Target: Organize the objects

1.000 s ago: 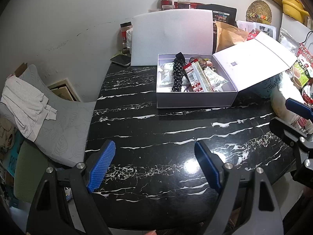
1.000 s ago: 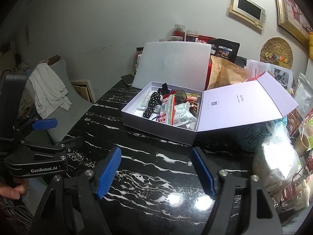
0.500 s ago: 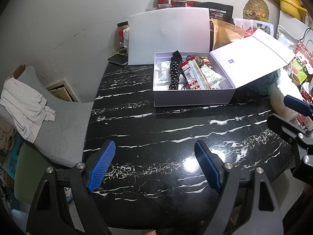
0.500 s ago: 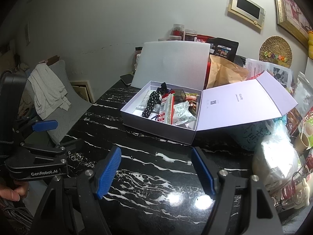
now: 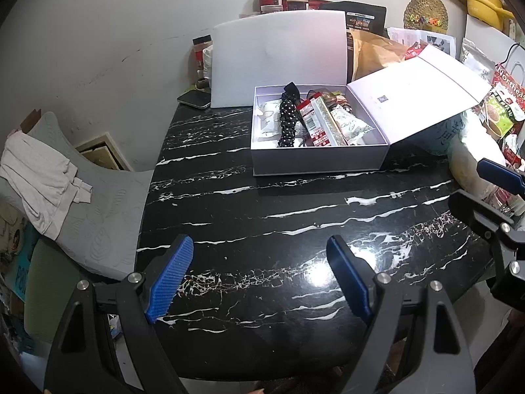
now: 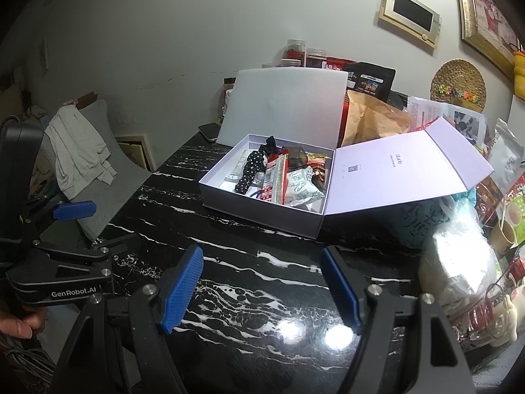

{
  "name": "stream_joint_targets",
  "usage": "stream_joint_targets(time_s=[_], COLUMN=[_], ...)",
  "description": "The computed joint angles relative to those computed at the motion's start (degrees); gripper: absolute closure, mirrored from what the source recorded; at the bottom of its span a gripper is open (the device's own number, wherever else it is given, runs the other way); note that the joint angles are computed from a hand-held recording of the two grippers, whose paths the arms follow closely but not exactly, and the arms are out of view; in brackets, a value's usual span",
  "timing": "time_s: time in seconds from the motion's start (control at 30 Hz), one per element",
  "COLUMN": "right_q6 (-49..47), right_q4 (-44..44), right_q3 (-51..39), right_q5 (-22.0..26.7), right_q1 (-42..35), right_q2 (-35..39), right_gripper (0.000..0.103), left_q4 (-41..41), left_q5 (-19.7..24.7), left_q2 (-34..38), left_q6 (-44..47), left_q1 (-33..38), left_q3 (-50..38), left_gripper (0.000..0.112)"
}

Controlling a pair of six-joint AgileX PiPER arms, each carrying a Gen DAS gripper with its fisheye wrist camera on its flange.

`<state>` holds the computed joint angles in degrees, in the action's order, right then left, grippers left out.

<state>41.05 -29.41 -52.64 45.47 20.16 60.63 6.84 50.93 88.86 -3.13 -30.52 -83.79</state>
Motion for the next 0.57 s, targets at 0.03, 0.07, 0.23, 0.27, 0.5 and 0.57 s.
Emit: stream_joint_targets(time_s=[0.03, 0.07, 0.23, 0.27, 0.5, 0.57], right_q6=[0.1, 0.1, -0.6, -0.9, -1.4, -1.2], right_q4=[0.0, 0.1, 1.0, 1.3, 2.3, 2.4], right_q3=[0.2, 0.3, 1.2, 1.4, 3.3, 4.1], right_q5=[0.1, 0.2, 0.0, -0.1, -0.7, -1.4], right_q1=[0.0, 0.0, -0.9, -1.1, -2.9, -3.7], right_q2=[-0.3, -0.5, -1.4, -1.6, -1.8, -1.5], right_gripper=[0.029, 0.029, 0.029, 0.029, 0.029, 0.029], left_q4=[-0.1, -0.1, 0.1, 0.2, 0.5, 1.2], left_q5=[0.0, 0.0, 0.1, 0.1, -1.6, -2.0], left_q2=[-0.1, -0.2, -0.5, -0.6, 0.0, 0.8], left_q6=[0.0, -0.1, -0.7, -1.0, -3.3, -4.4], left_q1=[-0.1, -0.2, -1.1, -1.2, -1.4, -1.4], left_q3=[0.1, 0.3, 0.9, 1.2, 2.9, 3.1], left_gripper=[0.029, 0.029, 0.029, 0.029, 0.029, 0.029])
